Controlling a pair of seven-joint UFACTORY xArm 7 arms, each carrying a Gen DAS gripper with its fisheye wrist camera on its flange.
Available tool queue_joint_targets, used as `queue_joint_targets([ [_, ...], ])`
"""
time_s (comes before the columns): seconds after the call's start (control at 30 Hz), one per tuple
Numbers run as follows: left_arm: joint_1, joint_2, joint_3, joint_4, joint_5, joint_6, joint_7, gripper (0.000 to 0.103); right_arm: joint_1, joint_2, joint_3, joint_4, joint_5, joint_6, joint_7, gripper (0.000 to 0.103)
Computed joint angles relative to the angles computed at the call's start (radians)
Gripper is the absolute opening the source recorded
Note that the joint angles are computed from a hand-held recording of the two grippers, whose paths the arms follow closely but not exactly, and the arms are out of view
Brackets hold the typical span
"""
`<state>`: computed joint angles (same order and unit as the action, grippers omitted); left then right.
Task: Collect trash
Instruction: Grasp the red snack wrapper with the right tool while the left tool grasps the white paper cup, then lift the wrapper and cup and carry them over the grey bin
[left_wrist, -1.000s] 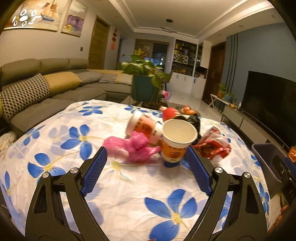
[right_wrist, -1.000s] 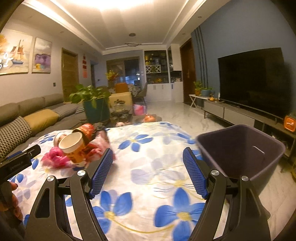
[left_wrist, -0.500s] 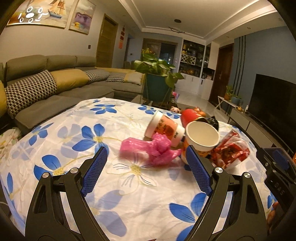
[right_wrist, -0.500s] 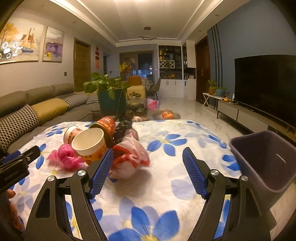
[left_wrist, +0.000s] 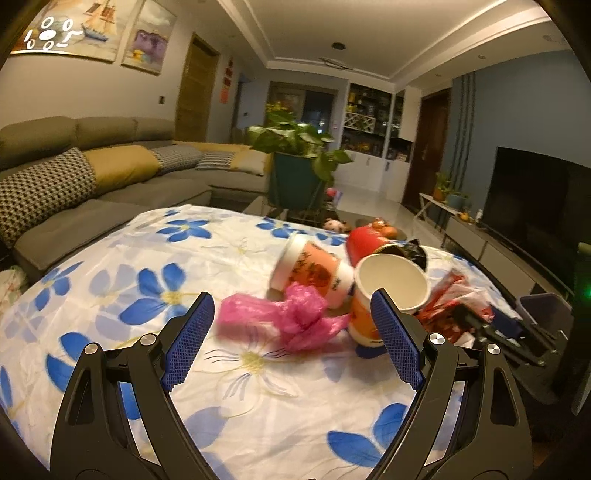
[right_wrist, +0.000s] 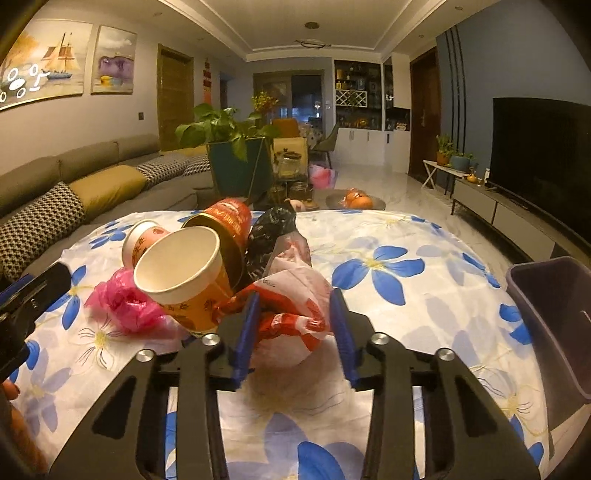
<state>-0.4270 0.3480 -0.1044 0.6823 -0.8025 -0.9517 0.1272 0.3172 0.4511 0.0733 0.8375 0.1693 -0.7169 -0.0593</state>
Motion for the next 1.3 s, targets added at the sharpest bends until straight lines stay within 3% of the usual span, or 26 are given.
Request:
queue_joint_targets([
  [0.17,0.015,0.017,0.002,0.019,0.083,0.026,-0.024,0.084,-0.021,-0.011,0.011,-0.017,-0.056,-0.003,0.014,0.021],
  [0.33,0.04,0.018,0.012,0.033,0.177,0.09,-0.074,0.071,-0.037,-0.035,0.015,-0.062,-0.081,-0.059,0.025,0.013],
  [0.43,0.058,0.017,0.016,0.046,0.243,0.13,-0.106,0.062,-0.059,-0.058,0.018,-0.101,-0.099,-0.103,0.051,0.013],
  [0.67,0.07,0.035,0.038,0.126,0.311,0.229,-0.141,0.055,-0.093,-0.096,0.014,-0.165,-0.128,-0.155,0.087,0.013],
  [0.93,0.076,0.075,0.06,0.208,0.369,0.393,-0.167,0.024,-0.118,-0.109,0.013,-0.191,-0.165,-0.175,0.115,0.013],
  [1.07,0.076,0.077,0.064,0.2,0.413,0.407,-0.203,0.007,-0.119,-0.113,0.013,-0.197,-0.162,-0.18,0.116,0.013],
  [1.3,0.053,0.062,0.069,0.146,0.424,0.344,-0.217,0.005,-0.125,-0.135,0.011,-0.227,-0.165,-0.199,0.124,0.013],
])
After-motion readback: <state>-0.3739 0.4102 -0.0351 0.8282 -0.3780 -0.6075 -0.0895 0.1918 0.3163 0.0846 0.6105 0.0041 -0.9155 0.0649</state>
